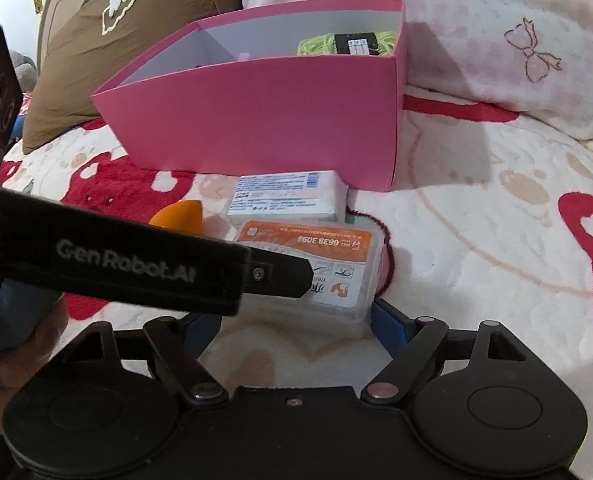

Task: Organize objects
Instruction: 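Close the right tool on the clear plastic case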

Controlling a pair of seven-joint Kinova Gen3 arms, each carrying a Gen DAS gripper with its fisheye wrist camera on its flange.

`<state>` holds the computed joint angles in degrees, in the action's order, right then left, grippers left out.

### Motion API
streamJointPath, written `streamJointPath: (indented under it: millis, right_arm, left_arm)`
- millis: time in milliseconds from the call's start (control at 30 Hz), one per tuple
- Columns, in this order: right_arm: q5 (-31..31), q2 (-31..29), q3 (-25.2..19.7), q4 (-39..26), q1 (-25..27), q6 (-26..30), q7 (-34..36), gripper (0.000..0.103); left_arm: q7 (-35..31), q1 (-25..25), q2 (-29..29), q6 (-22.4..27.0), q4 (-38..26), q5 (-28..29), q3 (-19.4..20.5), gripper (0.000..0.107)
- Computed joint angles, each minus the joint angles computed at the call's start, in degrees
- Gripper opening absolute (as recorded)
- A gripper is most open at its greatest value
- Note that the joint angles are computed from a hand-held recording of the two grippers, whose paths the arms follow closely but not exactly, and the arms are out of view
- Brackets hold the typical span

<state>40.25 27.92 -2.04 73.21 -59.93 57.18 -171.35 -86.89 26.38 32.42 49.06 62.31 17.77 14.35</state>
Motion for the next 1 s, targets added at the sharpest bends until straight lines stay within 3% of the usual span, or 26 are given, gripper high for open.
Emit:
streamJointPath:
  millis: [167, 300, 667, 900, 1000]
  right_arm:
    - [-3.1, 0.01, -1.62, -0.82, 1.31, -0.42, 4.73, 0.086]
    - [-3.99, 1.34, -0.82, -2.68, 0.85, 0.78, 6.32, 0.087]
    - [-4.02, 1.91, 0.22, -3.16, 0.17, 1.36, 5.84, 0.09]
    - [-2.86, 0.9, 0.4, -0.94, 0.25, -1.42, 3.63, 0.091]
    - [-2.15, 2.16, 0.52, -2.35, -0.39, 0.53, 5.02, 0.091]
  left_arm:
    - [-0.41, 0.41, -0.88, 2.09, 0.9, -1.44, -0.7, 0.054]
    - [4.08, 1.91, -1.31, -0.58, 1.45, -3.93, -3.17, 0.051]
    - [1.53, 2.28, -0.19, -0.16, -0.05, -5.44, -1.77, 0.046]
    - [2.12, 0.83, 0.45, 0.65, -0.33, -2.96, -0.88, 0.046]
    - [2.45, 0.71, 0.14, -0.03, 0.44, -2.41, -0.91, 0.045]
